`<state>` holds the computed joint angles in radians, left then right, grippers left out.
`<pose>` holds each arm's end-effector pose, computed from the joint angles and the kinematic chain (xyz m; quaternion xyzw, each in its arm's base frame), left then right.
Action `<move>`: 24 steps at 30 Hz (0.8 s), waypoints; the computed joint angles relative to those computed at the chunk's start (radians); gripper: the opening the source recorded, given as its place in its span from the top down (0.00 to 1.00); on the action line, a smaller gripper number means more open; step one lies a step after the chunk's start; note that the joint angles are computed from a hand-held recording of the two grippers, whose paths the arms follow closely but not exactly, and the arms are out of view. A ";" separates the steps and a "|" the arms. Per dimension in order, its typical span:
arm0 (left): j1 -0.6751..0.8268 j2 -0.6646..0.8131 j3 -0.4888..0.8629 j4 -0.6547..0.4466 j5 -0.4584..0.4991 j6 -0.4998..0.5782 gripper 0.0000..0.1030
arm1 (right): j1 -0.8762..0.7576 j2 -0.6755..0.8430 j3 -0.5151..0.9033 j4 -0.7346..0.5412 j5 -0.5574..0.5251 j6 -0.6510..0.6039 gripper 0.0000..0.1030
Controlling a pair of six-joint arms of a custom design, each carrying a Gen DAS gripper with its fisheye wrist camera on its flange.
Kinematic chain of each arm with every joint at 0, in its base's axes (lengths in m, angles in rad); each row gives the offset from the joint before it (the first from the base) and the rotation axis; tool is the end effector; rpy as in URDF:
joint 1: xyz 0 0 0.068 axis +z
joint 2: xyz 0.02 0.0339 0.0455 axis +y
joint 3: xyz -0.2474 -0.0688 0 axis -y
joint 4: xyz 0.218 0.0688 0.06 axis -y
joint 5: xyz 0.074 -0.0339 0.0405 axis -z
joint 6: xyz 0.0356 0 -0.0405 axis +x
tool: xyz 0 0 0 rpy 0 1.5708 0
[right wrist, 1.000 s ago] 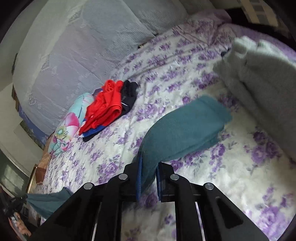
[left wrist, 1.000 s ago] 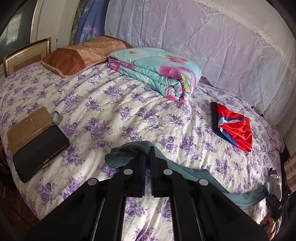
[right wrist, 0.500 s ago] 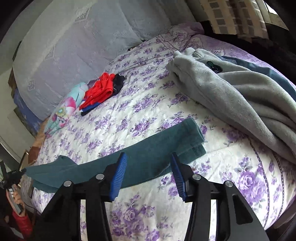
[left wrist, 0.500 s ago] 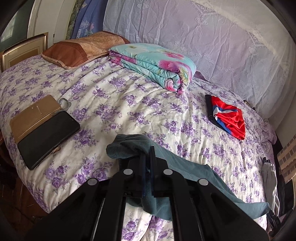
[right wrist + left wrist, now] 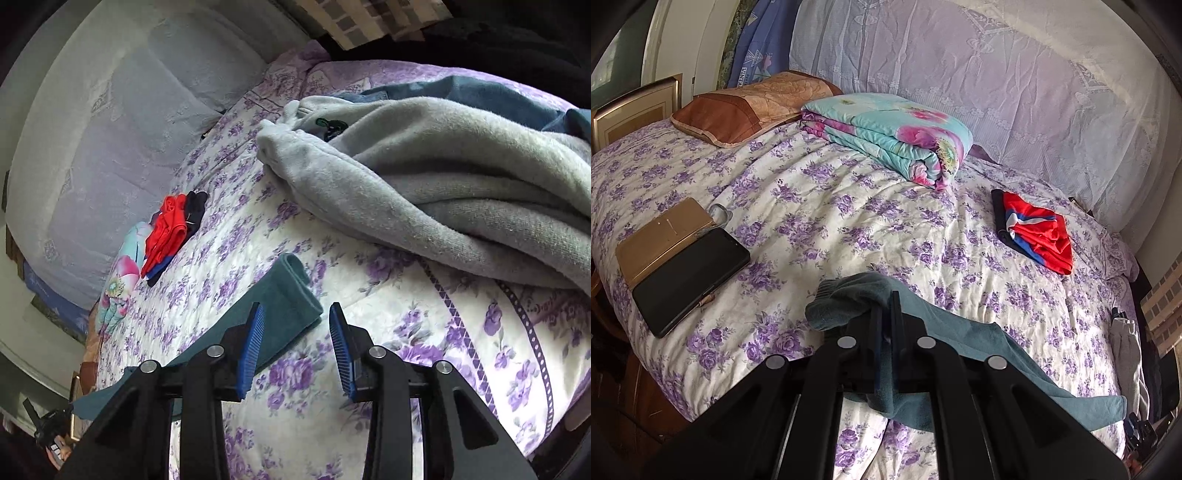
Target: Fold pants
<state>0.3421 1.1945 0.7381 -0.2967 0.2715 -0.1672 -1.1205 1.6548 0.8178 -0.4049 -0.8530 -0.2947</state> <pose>0.2201 0.0682 0.2273 -0.1770 0.8934 -0.0893 0.4032 0.1385 -0.2249 0.1461 0.2984 0.8498 0.2133 0.3785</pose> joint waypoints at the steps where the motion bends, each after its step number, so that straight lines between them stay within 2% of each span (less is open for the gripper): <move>1: -0.005 0.001 0.001 0.000 -0.008 -0.002 0.97 | 0.006 0.020 0.006 0.008 0.004 0.005 0.70; 2: -0.007 0.002 0.002 0.000 -0.013 -0.003 0.97 | 0.015 0.031 0.008 0.013 0.004 0.002 0.74; 4: -0.011 0.011 0.010 -0.003 -0.023 -0.003 0.97 | 0.033 0.018 -0.010 0.043 -0.005 0.000 0.93; 6: -0.019 0.017 0.017 -0.008 -0.035 -0.004 0.97 | 0.047 -0.034 -0.043 0.085 -0.002 -0.001 0.95; 9: -0.032 0.015 0.021 -0.008 -0.053 -0.002 0.97 | 0.052 -0.058 -0.032 0.059 -0.021 -0.036 0.95; 13: -0.048 0.023 0.026 -0.002 -0.063 -0.011 0.97 | 0.060 0.004 0.009 0.004 -0.013 -0.071 0.91; 18: -0.066 0.043 0.024 0.010 -0.081 -0.019 0.97 | 0.065 0.052 -0.013 0.049 -0.043 -0.048 0.91; 21: -0.063 0.045 0.026 0.006 -0.080 -0.021 0.97 | 0.066 0.058 -0.012 0.031 -0.076 -0.059 0.91; 23: -0.059 0.040 0.025 0.002 -0.071 -0.021 0.97 | 0.054 0.057 -0.004 -0.001 -0.114 -0.070 0.79; 24: -0.057 0.037 0.025 0.001 -0.070 -0.020 0.97 | 0.050 0.049 -0.010 0.009 -0.125 -0.063 0.62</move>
<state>0.2846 1.2320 0.7626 -0.2956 0.2017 -0.1876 -1.0706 1.7043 0.8074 -0.3962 -0.9779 -0.3573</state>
